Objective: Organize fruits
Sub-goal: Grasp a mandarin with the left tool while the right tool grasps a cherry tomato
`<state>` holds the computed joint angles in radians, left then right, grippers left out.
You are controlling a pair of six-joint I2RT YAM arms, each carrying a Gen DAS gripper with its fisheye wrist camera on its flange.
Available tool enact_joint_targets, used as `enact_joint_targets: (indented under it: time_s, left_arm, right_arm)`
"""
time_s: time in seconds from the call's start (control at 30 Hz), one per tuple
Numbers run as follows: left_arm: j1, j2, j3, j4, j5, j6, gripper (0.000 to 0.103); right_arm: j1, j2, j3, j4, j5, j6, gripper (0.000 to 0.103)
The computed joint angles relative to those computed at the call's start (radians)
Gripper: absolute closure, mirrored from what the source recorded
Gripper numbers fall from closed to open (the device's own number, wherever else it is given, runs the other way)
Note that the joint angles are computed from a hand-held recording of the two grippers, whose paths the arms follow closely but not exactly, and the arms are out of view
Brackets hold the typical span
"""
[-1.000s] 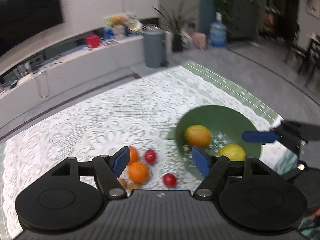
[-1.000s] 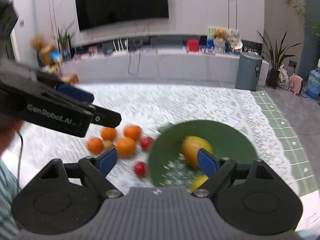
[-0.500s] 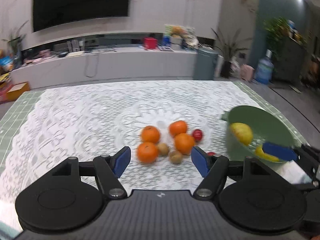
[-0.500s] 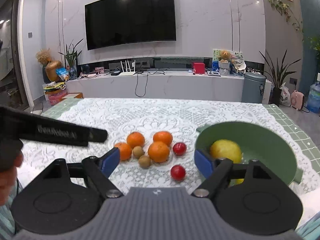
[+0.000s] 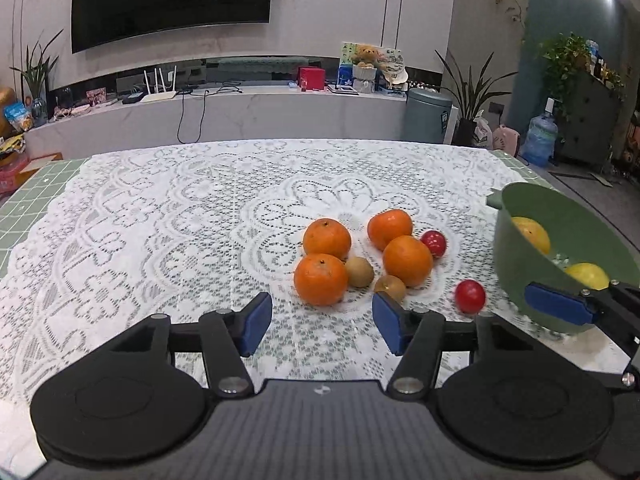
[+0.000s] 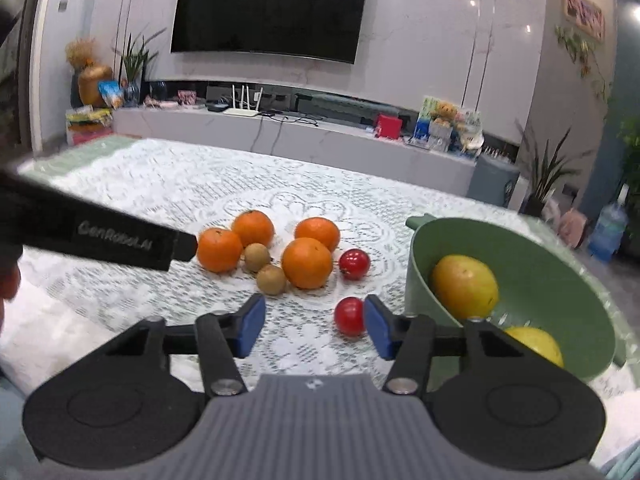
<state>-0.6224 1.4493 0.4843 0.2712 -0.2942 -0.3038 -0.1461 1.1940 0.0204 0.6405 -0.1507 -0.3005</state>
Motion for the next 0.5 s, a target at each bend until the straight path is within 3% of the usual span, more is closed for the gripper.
enact_joint_targets:
  time_s: [0.13,0.5]
  left_arm:
    - [0.013,0.081,0.026,0.055,0.019,0.022,0.035]
    - [0.039,0.182,0.067,0.095,0.038,0.052,0.035]
  right_arm:
    - [0.027,0.157,0.038,0.103,0.06,0.001,0.066]
    - [0.106,0.491,0.103,0.377,0.222,-0.007,0.072]
